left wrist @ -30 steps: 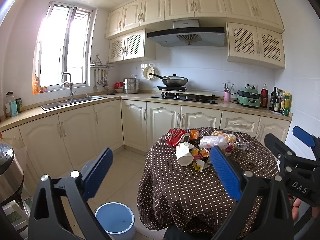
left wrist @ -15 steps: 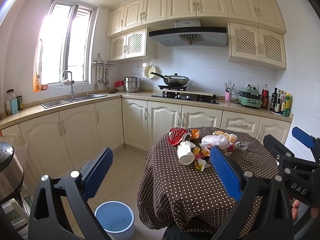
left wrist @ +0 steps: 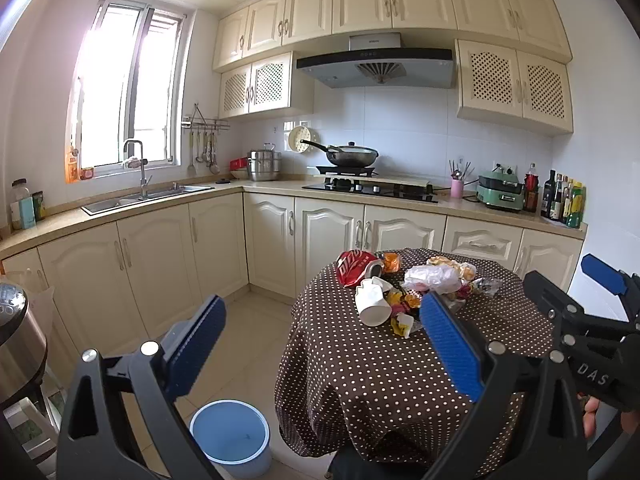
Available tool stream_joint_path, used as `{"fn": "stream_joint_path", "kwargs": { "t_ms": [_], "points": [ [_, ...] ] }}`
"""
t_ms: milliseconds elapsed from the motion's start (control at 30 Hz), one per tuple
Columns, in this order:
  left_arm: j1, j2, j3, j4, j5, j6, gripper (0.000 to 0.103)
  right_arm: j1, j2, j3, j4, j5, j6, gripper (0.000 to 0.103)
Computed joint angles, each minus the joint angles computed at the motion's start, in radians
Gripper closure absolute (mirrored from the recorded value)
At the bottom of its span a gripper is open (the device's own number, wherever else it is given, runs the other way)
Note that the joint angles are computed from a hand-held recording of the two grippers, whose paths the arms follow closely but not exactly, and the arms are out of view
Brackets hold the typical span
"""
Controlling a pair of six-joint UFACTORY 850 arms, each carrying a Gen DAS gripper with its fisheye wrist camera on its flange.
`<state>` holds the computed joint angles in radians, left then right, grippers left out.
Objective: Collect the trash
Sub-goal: 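Move both tools to the table and close the left tool on the white paper cup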
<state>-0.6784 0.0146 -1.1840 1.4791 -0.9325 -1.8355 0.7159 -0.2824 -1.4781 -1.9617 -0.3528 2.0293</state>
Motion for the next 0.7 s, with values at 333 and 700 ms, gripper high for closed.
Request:
{"fn": "stream_joint_path", "kwargs": {
  "t_ms": [333,700],
  "points": [
    [0.055,-0.055,-0.036,-0.051,0.008,0.086,0.007,-0.034,-0.053,-0.054,0.09,0.046,-0.043,0.007],
    [0.213,-0.209,-0.164,-0.296,0.321,0.328,0.008,-0.098,-0.235,-0.262,0.683,0.066,-0.634,0.007]
  ]
}}
